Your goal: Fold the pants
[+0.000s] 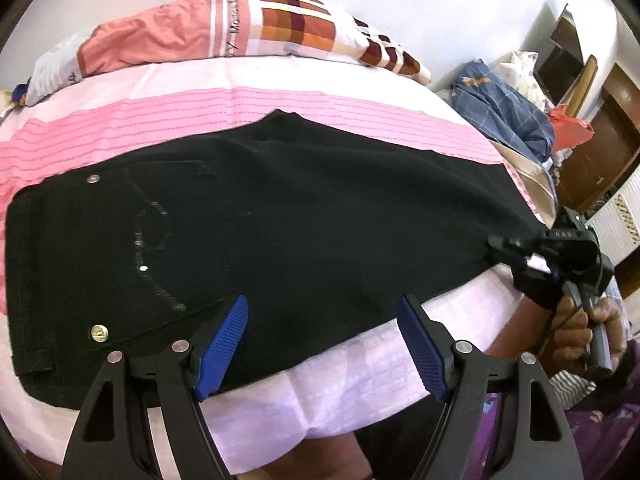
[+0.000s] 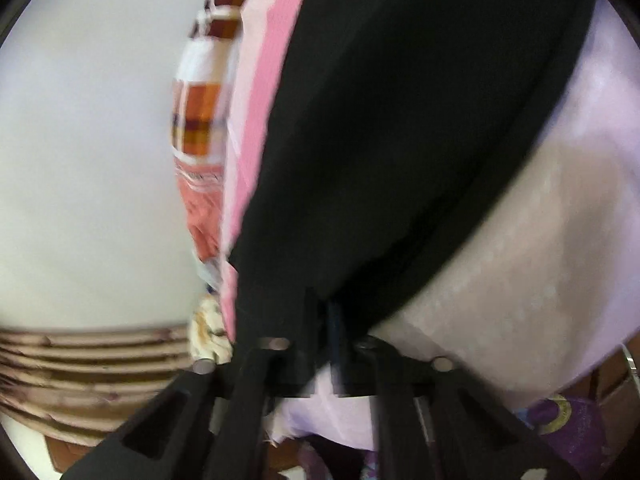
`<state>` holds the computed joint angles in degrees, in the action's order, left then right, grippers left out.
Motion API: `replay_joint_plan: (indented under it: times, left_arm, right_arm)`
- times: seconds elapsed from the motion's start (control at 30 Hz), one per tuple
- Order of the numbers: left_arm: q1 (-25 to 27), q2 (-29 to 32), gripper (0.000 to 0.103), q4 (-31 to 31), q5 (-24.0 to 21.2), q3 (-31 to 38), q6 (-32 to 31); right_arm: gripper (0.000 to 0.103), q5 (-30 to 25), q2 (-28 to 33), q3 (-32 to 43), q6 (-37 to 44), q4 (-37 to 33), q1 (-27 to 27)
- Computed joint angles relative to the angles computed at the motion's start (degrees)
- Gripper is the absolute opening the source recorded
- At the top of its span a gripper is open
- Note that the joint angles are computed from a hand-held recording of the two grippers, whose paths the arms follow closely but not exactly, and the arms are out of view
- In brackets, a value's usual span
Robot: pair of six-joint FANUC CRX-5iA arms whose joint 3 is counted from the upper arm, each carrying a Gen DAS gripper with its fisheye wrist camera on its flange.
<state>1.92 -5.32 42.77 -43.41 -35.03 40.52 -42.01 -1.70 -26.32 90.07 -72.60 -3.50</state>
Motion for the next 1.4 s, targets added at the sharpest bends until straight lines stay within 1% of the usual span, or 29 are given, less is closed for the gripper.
replay_joint_plan:
  times: [0.07,0.2,0.23,0.27,0.3,0.33,0.43,0.5,0.57,0.67,0.73,0.77,0.8,0.83,0.87,0.9,0.93,0.97,1.0,1.03,1.07,1.1,1.13,1.17,1.2,1.27,1.33,1.37,1.4]
  left_arm:
    - [0.6,-1.1,0.077,0.0,1.3,-0.9,0.3]
    - [2.7,-1.5,0.077,0.5,1.3,-1.6,-0.2]
    - [3.3,-1.3,0.077,0.1,1.1,-1.4,0.3]
    - [3.8,-1.1,0.077,-0.6,0.8,-1.2,1.1]
    - [4.2,-1.0,0.077,-0.7,0.7,-1.1,1.3]
    - [4.6,-1.1,0.077,-0.3,0.8,-1.4,1.2]
    - [5.6,-1.1,0.077,0.2,0.6,-1.6,1.2]
    - [6.0,-1.3,0.077,0.5,0.8,-1.9,0.8]
    - [6.3,-1.6,0.077,-0.5,1.5,-1.9,0.6]
    - [6.7,-1.5,0.077,-1.9,2.2,-1.7,1.2]
    - [7.2,-1.3,0.077,-1.4,2.7,-2.0,0.8]
    - [7.4,-1.3,0.077,-1.2,3.2,-2.2,0.6]
    - [7.8,-1.1,0.077,-0.5,3.0,-2.4,-0.1]
    - [8.0,-0.9,0.077,-0.2,3.1,-2.5,-0.5]
    - [8.2,-0.7,0.077,0.5,2.8,-2.8,-1.4]
    - [8.4,-0.7,0.077,1.0,2.6,-2.9,-2.1]
    - [8.5,-0.9,0.077,0.9,2.4,-2.9,-2.6]
    - [8.6,-1.2,0.077,0.2,1.9,-2.5,-2.7]
    - [8.7,-1.5,0.077,0.4,1.3,-2.4,-3.4]
    - [8.8,-1.8,0.077,1.4,0.8,-2.6,-4.5]
    - [8.9,-2.5,0.077,3.1,0.4,-3.0,-6.0]
    - [8.9,-3.2,0.077,4.2,0.6,-3.4,-7.0]
    - [8.7,-4.1,0.077,5.2,1.7,-3.8,-7.8]
    - [8.4,-5.2,0.077,5.9,4.0,-4.4,-8.3]
    - [8.4,-5.5,0.077,5.8,5.2,-4.4,-8.0]
    - [8.6,-5.5,0.077,4.2,8.0,-3.9,-5.7]
    - [9.3,-4.7,0.077,1.6,9.9,-3.0,-2.2]
    - [9.6,-4.1,0.077,-0.3,10.5,-2.4,0.1]
    - [10.2,-3.2,0.077,-2.6,10.9,-1.6,3.0]
  right_arm:
    - [0.005,0.0,-0.9,-0.7,0.0,0.5,0.5]
    - [0.003,0.5,-1.1,-0.6,-1.6,3.6,1.8]
    - [0.002,0.1,-0.5,-0.7,-1.4,3.2,1.5]
    - [0.003,-0.9,0.1,-1.1,1.1,0.0,-0.1]
    - [0.004,-1.5,0.4,-0.8,2.6,-0.6,-0.5]
    - [0.006,-2.4,0.9,-0.5,5.4,-2.5,-1.7]
    - [0.014,-3.7,2.0,-0.4,4.5,-5.1,-3.3]
    - [0.037,-6.4,2.8,-0.3,6.9,-8.4,-4.3]
    - [0.046,-8.5,4.0,1.1,9.5,-10.3,-2.7]
    - [0.046,-12.0,8.8,4.5,11.0,-12.9,0.5]
    - [0.046,-12.6,11.7,7.1,10.9,-12.6,3.4]
    - [0.034,-12.5,12.2,8.2,10.0,-11.2,4.7]
    - [0.016,-13.4,13.2,9.7,8.8,-9.3,6.3]
    - [0.013,-16.1,14.8,11.3,8.4,-8.6,7.0]
    - [0.013,-19.1,16.2,13.4,7.1,-7.0,8.1]
    - [0.013,-20.3,16.3,14.8,6.5,-4.8,9.1]
    - [0.014,-20.9,15.5,17.4,6.5,-0.6,10.7]
    - [0.015,-20.9,14.7,18.9,7.1,2.0,11.6]
    - [0.02,-20.9,13.8,21.2,8.8,4.7,12.3]
    - [0.027,-20.1,12.9,24.5,10.9,8.0,12.6]
    - [0.054,-18.8,12.7,26.2,11.6,10.3,13.0]
    - [0.079,-16.2,12.5,28.5,12.1,14.8,13.9]
    - [0.084,-14.2,13.0,30.9,14.0,18.7,14.6]
    - [0.084,-12.8,15.5,35.2,15.4,24.4,15.5]
    - [0.084,-13.2,17.6,38.0,14.4,28.0,16.2]
    - [0.081,-18.3,25.2,48.0,15.8,28.9,15.5]
    - [0.078,-18.5,29.4,53.1,14.5,35.0,17.9]
    - [0.071,-20.9,31.8,56.1,15.5,36.4,18.0]
    - [0.063,-24.2,34.1,58.8,16.9,35.9,17.8]
